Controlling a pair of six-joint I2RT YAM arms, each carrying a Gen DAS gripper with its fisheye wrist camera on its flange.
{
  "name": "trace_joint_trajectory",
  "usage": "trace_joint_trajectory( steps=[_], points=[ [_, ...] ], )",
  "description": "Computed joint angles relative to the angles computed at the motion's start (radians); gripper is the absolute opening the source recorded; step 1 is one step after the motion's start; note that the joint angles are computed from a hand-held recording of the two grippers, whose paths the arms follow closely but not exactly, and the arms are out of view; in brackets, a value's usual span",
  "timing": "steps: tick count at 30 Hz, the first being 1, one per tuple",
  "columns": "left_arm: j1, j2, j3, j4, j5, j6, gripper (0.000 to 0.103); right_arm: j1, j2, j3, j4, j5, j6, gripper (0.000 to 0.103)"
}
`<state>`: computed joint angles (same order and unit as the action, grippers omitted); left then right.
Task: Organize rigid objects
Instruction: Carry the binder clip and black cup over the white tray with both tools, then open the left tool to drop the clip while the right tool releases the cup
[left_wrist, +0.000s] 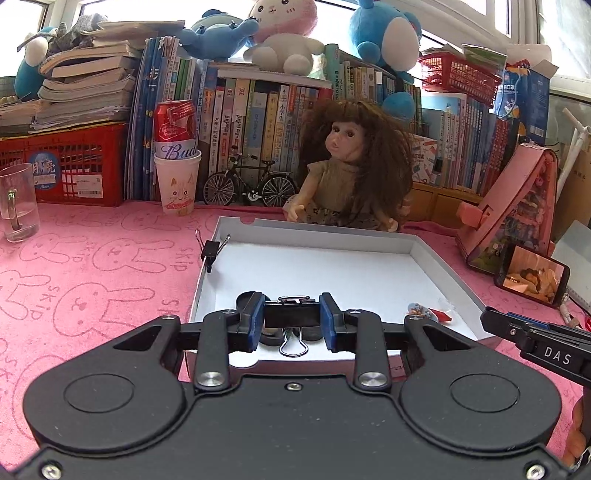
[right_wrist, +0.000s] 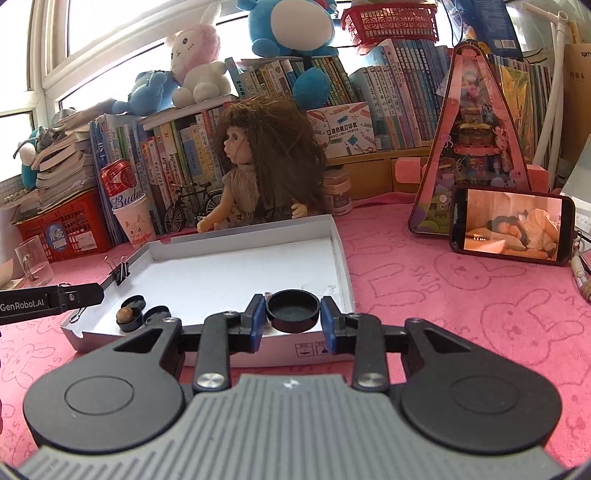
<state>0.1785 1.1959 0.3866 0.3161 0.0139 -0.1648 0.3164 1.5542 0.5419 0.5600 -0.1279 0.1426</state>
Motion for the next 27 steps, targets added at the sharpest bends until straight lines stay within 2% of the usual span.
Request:
trace_joint_trajectory(
  steps=[7, 13, 27],
  points=[
    [0.043, 0.151, 0.086, 0.01, 0.039, -0.017, 0.03, 0.006, 0.081, 0.087, -0.037, 0.019, 0.015, 0.037],
    [0.027, 0.242, 0.131, 0.009, 0.012, -0.018, 0.03, 0.027, 0.136, 0.148, -0.08, 0.055, 0.011, 0.037],
    [-0.01, 0.341, 0.196, 0.034, -0.039, -0.006, 0.03, 0.04, 0.214, 0.251, -0.164, 0.071, 0.005, 0.037]
  ],
)
